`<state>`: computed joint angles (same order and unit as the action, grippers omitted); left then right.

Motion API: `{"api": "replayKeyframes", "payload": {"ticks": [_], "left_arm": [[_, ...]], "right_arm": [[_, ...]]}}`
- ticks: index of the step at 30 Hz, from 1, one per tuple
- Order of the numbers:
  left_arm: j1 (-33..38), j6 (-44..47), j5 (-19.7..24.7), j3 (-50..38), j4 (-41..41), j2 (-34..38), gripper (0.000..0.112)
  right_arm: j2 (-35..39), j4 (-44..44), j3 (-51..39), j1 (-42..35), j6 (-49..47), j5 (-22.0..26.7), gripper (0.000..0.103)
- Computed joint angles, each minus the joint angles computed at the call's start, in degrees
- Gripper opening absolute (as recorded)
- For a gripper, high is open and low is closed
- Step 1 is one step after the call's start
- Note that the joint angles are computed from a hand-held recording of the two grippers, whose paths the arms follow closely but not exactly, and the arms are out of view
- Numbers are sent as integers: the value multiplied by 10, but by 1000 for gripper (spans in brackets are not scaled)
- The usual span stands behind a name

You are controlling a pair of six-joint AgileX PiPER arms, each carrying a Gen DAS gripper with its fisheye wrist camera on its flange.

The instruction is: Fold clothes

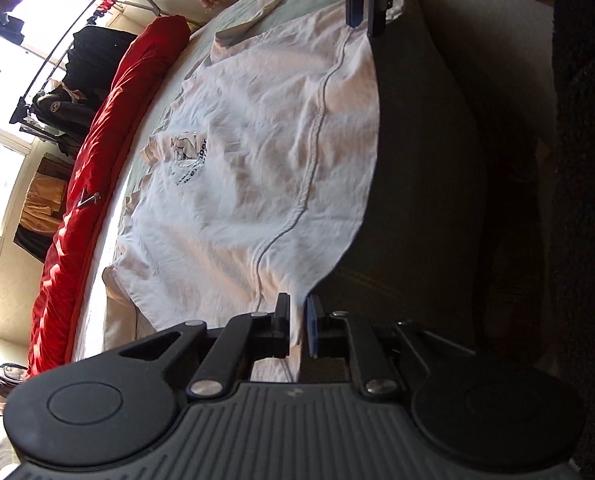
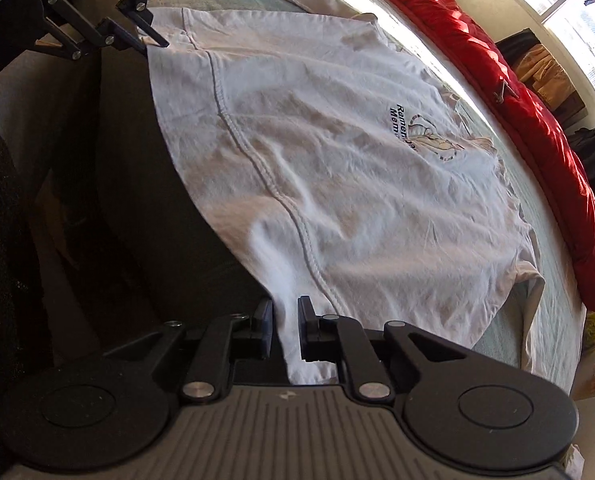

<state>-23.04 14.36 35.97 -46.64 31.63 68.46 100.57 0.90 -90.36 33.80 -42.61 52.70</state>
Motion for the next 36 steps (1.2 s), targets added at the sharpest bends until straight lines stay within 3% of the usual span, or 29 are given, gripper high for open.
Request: {"api": "replayKeyframes", "payload": {"ticks": [3,6,10,14,19,24,29,33,36], "left_arm": [[46,34,9,-28,-91,-28,12],[109,3,-11,-56,-132,-24,12],[196,-55,-2,-93,-181,18,18],[294,3,5,-92,-342,60,19],[386,84,3,-76,-523,94,39],[420,115,7,-85,-615,133,42],[407,109,-9,-107,-623,163,42],[372,68,-17,-134,-570,188,34],[355,48,-30,-130,-544,181,4]], "right_arm": [[-21,65,-8,-39,5,15,27],[-28,124,-25,-82,24,16,40],[-25,168,-34,-137,100,2,43],[-8,216,-10,-201,166,-32,53],[46,348,19,-292,182,-21,53],[66,414,55,-311,164,-51,53],[83,442,62,-308,154,-69,53],[91,453,58,-304,168,-83,53],[89,452,65,-299,172,-103,52]]}}
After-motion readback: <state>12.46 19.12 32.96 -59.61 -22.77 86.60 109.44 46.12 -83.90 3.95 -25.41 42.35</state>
